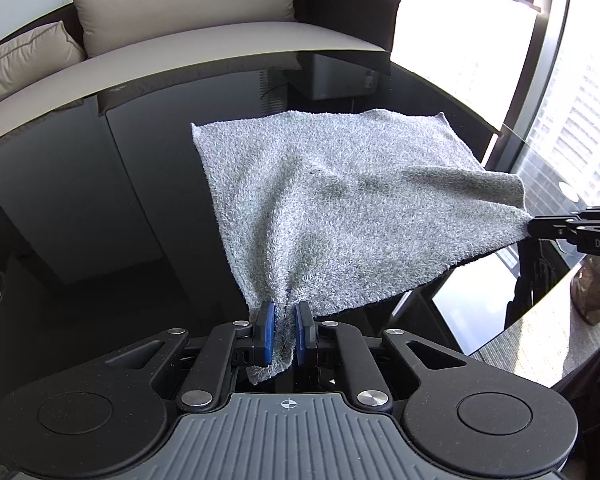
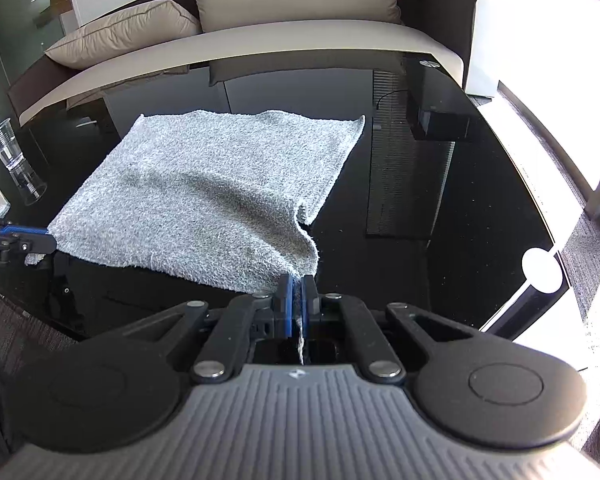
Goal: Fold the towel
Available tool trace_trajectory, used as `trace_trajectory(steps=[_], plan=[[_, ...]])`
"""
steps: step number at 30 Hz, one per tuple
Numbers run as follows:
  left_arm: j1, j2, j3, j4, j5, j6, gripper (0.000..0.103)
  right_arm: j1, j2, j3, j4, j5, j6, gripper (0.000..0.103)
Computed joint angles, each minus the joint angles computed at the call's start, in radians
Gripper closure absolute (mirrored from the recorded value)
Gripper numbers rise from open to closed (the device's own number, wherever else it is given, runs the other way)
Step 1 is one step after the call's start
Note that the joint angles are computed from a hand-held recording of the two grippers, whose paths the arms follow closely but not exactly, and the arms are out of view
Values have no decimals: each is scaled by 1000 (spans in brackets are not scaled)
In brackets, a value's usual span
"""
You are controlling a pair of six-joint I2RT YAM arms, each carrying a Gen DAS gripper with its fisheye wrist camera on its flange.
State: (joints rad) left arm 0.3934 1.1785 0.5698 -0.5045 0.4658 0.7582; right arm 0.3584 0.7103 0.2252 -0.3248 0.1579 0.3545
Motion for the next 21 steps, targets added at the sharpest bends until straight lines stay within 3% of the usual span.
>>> trace_trajectory(steps=[8,13,16,18,21], plan=[[9,17,26,-39,4,31,92,-88,-1,25,-38,-96,-39,99],[8,17,23,16,18,-21,86,-116,-28,26,-27,-167,-59,98],[11,19,21,44,33,-54,77,-118,-66,26,-40,-163,-62,87],[13,19,18,50,38,-61,70,-119,-92,27,-50,-161,-66,70],[18,16,8,63,43,-77,62,-174,-146,18,-54,-213,-69,68]])
